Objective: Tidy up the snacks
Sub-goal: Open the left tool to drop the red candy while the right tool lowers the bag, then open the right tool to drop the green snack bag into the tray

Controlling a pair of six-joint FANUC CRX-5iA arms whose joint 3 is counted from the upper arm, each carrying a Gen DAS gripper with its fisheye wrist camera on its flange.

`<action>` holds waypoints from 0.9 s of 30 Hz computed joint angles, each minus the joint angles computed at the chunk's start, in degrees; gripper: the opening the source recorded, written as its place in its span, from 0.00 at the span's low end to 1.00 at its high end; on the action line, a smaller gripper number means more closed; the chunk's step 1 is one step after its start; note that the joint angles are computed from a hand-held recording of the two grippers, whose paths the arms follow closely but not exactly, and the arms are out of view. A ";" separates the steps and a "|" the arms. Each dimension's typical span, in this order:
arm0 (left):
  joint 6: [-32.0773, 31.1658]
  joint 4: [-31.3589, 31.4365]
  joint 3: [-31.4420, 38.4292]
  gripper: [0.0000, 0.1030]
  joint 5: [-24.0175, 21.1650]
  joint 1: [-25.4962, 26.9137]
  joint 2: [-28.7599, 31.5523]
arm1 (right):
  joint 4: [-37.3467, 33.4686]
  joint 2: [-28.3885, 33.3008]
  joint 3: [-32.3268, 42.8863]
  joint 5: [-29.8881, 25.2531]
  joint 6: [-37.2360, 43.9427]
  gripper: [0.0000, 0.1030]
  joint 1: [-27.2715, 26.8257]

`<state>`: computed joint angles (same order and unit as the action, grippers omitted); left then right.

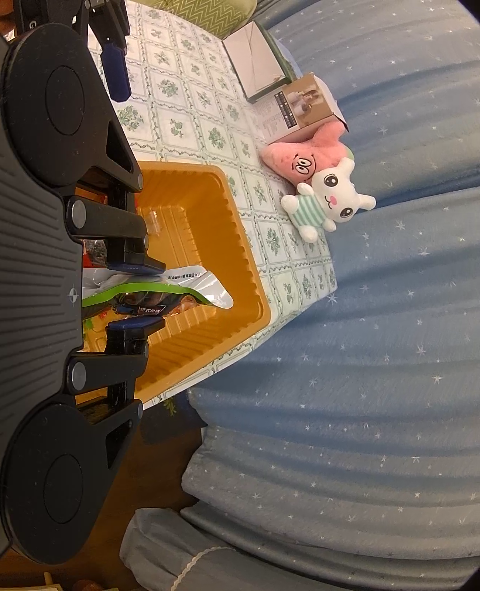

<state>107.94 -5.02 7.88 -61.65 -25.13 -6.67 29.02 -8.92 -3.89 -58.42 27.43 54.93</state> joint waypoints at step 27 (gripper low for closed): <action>3.53 -1.91 -2.41 0.77 0.21 2.35 -2.61 | -1.34 0.93 -0.89 6.76 -2.59 0.60 -2.90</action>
<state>111.48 -6.93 5.48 -61.44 -22.78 -9.28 27.68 -7.99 -4.79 -51.66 24.84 52.03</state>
